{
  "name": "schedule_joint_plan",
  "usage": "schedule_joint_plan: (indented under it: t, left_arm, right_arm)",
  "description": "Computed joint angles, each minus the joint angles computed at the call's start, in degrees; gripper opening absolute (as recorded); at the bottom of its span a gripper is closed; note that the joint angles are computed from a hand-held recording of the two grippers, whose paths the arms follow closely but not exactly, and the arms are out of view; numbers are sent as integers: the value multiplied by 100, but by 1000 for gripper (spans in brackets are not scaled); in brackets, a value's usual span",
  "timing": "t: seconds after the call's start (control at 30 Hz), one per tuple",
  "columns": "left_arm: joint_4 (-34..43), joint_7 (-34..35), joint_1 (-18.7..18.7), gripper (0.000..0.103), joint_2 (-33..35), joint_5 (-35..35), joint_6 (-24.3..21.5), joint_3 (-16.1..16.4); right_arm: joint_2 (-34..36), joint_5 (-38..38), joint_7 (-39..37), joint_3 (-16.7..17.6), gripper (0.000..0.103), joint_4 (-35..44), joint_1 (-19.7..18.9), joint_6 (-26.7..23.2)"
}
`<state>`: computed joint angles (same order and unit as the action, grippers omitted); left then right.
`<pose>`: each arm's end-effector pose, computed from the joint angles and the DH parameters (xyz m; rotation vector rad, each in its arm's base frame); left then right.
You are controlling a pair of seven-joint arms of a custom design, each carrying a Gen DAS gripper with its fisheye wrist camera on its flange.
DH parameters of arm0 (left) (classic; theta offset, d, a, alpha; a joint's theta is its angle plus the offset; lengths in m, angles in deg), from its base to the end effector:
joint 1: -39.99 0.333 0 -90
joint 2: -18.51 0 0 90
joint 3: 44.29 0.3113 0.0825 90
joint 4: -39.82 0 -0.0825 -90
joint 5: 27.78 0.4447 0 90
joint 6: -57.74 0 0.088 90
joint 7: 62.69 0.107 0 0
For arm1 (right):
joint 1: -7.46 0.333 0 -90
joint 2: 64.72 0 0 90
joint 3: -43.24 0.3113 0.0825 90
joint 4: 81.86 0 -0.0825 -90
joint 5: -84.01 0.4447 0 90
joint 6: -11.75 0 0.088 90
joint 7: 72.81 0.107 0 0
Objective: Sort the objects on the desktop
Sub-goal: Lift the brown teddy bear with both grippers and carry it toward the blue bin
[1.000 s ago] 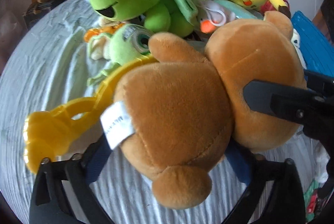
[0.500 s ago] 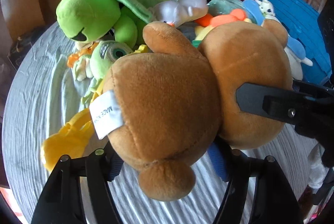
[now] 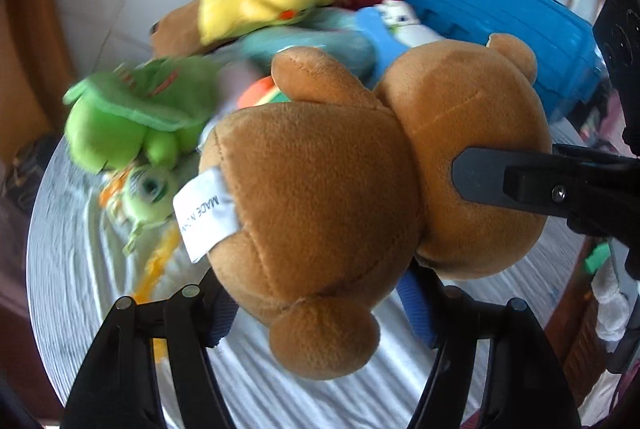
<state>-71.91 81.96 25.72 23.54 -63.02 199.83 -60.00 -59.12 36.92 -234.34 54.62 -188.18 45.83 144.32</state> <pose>0.5817 -0.3291 0.4517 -0.7278 2.8027 -0.9747 0.4515 0.5060 0.4829 -1.1731 2.1381 -0.4700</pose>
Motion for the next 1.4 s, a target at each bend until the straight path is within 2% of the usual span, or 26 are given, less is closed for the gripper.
schedule_joint_plan:
  t: [0.13, 0.4, 0.6, 0.83, 1.07, 1.23, 1.4]
  left_arm:
    - [-21, 300, -154, 68, -101, -146, -154, -151]
    - [-133, 655, -655, 68, -454, -390, -522, -299]
    - [-441, 637, -1123, 68, -852, -512, -446, -382]
    - [-766, 9, -1769, 68, -1187, -340, -19, -570]
    - [-918, -978, -2379, 68, -1348, 73, 412, -804]
    - [-519, -1718, -2625, 68, -1114, 652, 491, -946]
    - [31, -2260, -2778, 68, -799, 1220, 597, -1081]
  right_arm:
    - [-555, -8, 614, 194, 95, -472, 99, -614]
    - [-1788, 360, 1406, 837, 95, -1356, 19, -1791]
    - [-2806, 856, 1690, 1299, 95, -2041, 4, -2443]
    - [-4210, 1646, 1516, 1678, 95, -2907, 156, -2911]
    - [-5498, 2462, 1200, 2063, 95, -3518, 537, -3556]
    - [-6251, 2771, 894, 2247, 95, -3637, 765, -4156]
    - [-6884, 2790, 373, 2274, 95, -3671, 760, -4586]
